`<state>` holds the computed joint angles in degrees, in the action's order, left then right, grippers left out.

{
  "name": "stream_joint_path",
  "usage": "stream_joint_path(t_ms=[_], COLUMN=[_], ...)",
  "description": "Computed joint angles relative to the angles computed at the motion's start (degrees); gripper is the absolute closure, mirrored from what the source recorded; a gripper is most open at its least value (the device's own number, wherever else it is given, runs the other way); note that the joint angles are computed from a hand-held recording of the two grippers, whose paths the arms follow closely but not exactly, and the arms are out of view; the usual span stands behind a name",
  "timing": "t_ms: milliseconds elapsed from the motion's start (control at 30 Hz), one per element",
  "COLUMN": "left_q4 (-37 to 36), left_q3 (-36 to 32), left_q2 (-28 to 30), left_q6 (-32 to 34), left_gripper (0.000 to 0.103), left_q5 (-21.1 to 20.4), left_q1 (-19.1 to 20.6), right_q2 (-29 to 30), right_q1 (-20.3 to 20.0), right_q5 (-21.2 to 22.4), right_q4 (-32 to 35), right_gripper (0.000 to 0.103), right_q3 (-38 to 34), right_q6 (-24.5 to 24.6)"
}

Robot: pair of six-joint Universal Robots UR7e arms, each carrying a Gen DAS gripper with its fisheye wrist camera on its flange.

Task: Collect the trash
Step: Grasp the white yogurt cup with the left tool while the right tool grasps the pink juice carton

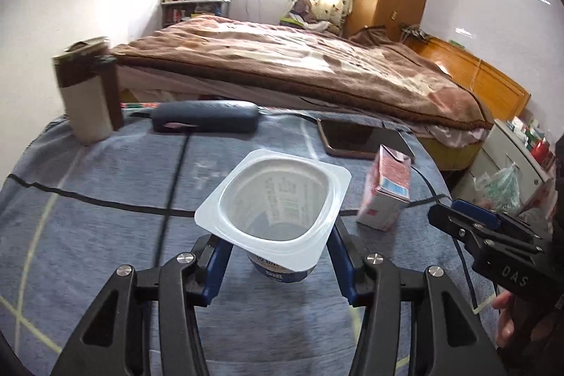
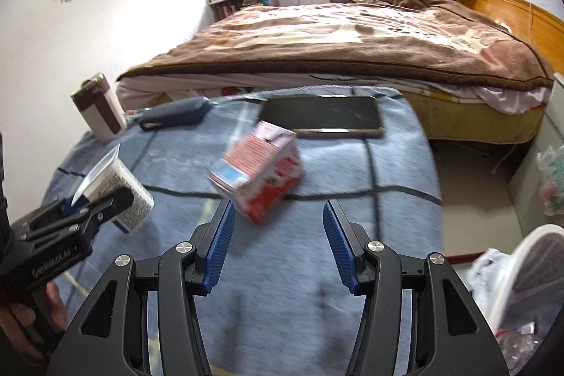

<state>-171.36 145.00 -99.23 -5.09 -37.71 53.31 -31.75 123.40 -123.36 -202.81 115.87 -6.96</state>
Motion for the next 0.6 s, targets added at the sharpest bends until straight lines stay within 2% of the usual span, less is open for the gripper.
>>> stream_joint_path(t_ms=[233, 300, 367, 500, 600], left_q4=[0.25, 0.09, -0.34, -0.54, -0.30], left_q3=[0.35, 0.21, 0.16, 0.17, 0.04], left_q2=[-2.65, -2.88, -2.92, -2.80, -2.71], left_q6=[0.87, 0.80, 0.80, 0.93, 0.96], left_gripper=[0.049, 0.049, 0.049, 0.049, 0.049], left_q5=[1.24, 0.99, 0.66, 0.18, -0.79], left_q1=[0.79, 1.45, 2.03, 2.76, 3.31], right_q2=[4.21, 5.06, 5.84, 7.80, 7.91], right_q1=[1.34, 1.54, 1.84, 2.71, 2.58], right_q5=[-4.05, -5.31, -6.64, -13.01, -14.33], right_q4=[2.40, 3.51, 4.63, 7.35, 7.88], right_gripper=[0.046, 0.038, 0.037, 0.037, 0.036], right_q3=[-6.28, -7.57, -8.81, -11.55, -11.49], right_q6=[2.07, 3.14, 4.04, 5.55, 6.28])
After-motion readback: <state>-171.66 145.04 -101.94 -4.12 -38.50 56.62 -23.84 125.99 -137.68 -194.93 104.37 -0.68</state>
